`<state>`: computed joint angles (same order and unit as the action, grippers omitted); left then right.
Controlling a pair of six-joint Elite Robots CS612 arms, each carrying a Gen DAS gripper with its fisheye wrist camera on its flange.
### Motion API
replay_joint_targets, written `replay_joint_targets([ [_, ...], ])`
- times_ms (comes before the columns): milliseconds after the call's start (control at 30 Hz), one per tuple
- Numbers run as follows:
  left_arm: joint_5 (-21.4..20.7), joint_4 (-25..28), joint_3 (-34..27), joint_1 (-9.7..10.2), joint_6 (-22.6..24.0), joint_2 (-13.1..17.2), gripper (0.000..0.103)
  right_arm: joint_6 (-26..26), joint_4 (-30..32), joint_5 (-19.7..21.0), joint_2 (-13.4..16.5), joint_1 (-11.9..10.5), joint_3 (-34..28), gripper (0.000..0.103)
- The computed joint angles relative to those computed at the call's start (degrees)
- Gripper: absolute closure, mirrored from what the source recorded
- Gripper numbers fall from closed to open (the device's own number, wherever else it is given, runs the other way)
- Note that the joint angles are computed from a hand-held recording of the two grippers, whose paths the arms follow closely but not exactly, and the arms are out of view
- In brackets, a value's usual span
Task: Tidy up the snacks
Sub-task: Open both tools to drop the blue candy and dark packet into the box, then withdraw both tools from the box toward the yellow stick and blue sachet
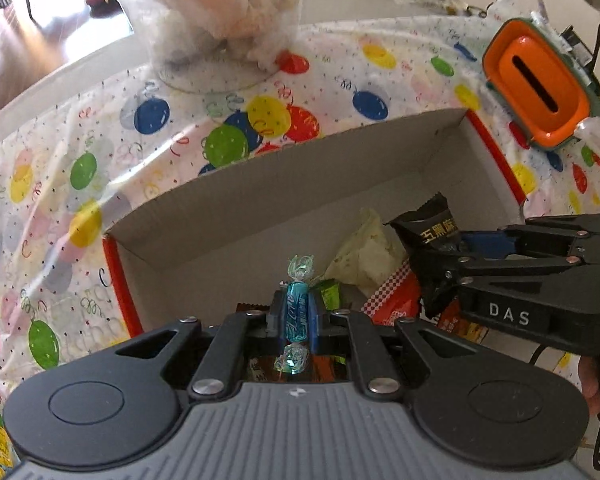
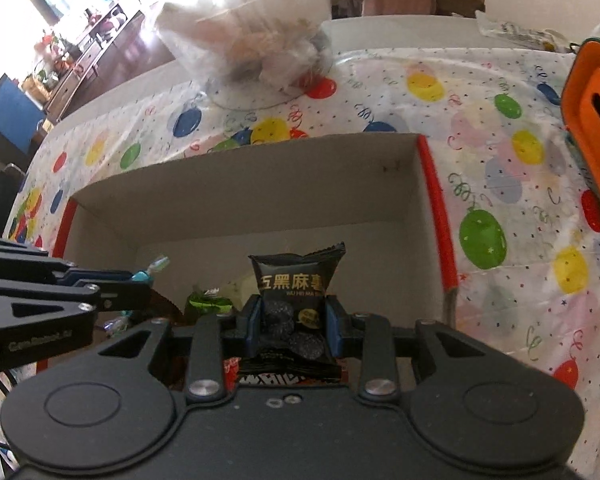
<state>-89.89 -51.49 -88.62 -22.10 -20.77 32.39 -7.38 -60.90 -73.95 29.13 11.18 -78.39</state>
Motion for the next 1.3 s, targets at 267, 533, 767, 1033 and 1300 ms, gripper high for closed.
replay_joint_targets([
  [267, -1.65, 0.86, 1.32, 0.21, -0.4, -0.37, 0.092, -0.73, 1.01, 0.04, -0.09, 0.01, 0.42, 0.072],
  [533, -2.48, 0.37, 0.75, 0.45, -1.43, -0.12, 0.092, 0.48, 0.96, 0.83, 0.24, -0.32, -0.42, 0.068],
  [767, -3.18, -0.78, -1.56, 0.47, -1.99, 0.76, 0.08, 0.99, 0.87, 1.39, 0.65, -0.44, -1.92, 0.062],
  [1033, -2.64, -2.49, -4.6, 0.12, -1.96, 1.76, 0.072, 1.73, 0.88, 1.41, 1.17, -0.26, -4.18, 0.051],
  [1300, -1.5, -5.04, -8.61, -0.32, -1.84, 3.0, 0.05, 2.02, 0.97, 2.0, 1.53, -0.04, -6.69, 0.039],
])
